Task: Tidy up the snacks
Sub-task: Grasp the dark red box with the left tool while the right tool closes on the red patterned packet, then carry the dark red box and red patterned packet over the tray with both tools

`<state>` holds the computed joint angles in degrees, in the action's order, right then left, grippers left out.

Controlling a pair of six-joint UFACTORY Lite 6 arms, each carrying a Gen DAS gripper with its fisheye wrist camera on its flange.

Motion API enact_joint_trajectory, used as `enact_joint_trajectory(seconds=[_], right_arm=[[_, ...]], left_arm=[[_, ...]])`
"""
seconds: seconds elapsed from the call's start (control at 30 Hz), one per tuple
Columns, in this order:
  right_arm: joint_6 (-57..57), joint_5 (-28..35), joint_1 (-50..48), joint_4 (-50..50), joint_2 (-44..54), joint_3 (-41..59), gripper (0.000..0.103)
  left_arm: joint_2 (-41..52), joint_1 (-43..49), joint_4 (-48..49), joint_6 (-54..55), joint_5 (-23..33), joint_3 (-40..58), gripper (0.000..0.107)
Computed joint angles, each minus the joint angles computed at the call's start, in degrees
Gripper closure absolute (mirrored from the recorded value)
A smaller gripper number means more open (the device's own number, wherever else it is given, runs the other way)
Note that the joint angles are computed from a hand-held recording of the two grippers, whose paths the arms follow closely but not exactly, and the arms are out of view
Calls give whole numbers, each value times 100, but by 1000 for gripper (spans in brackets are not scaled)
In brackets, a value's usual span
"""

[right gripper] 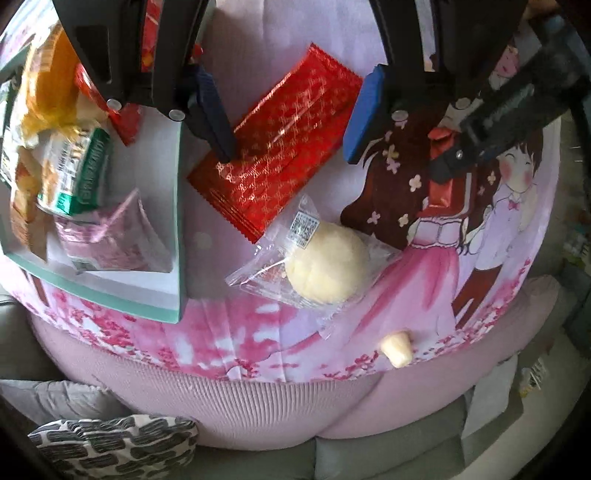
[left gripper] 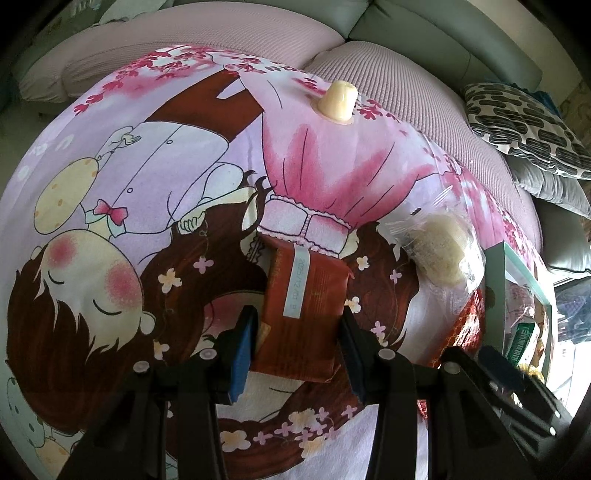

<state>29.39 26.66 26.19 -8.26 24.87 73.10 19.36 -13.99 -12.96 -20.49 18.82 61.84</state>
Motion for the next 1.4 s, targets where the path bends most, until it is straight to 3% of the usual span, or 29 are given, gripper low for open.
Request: enact_joint_trajectory(seconds=[0.13,0.27,0.3,0.37,0.57,0.83,1.0,1.4], right_arm=[[-204,-85,-129,454,66,-88,35],[88,-135,-61,288,122,-37,31],[172,-142,-43,244,133,-39,24],[271,-184,-22,283,164,-26,22],[1332,14,236,-804,456,252,22],[1726,-118,262,-1354,220,-104,34],[1938,-297,261,-1586,-202,-619,50],[1396,-683,58,-1053,-1117,-1301,61]], left_arm=[[39,-34,96,-121,8,48,62],[34,-4,-11,-10,-10,24,62],[37,-4,10,-23,-9,25,62],[53,-28,123,-121,9,54,62],[57,0,2,12,-10,40,62],[101,-44,201,-166,-4,74,62],[164,-128,558,-512,7,139,62],[68,-277,494,-473,-159,143,66]])
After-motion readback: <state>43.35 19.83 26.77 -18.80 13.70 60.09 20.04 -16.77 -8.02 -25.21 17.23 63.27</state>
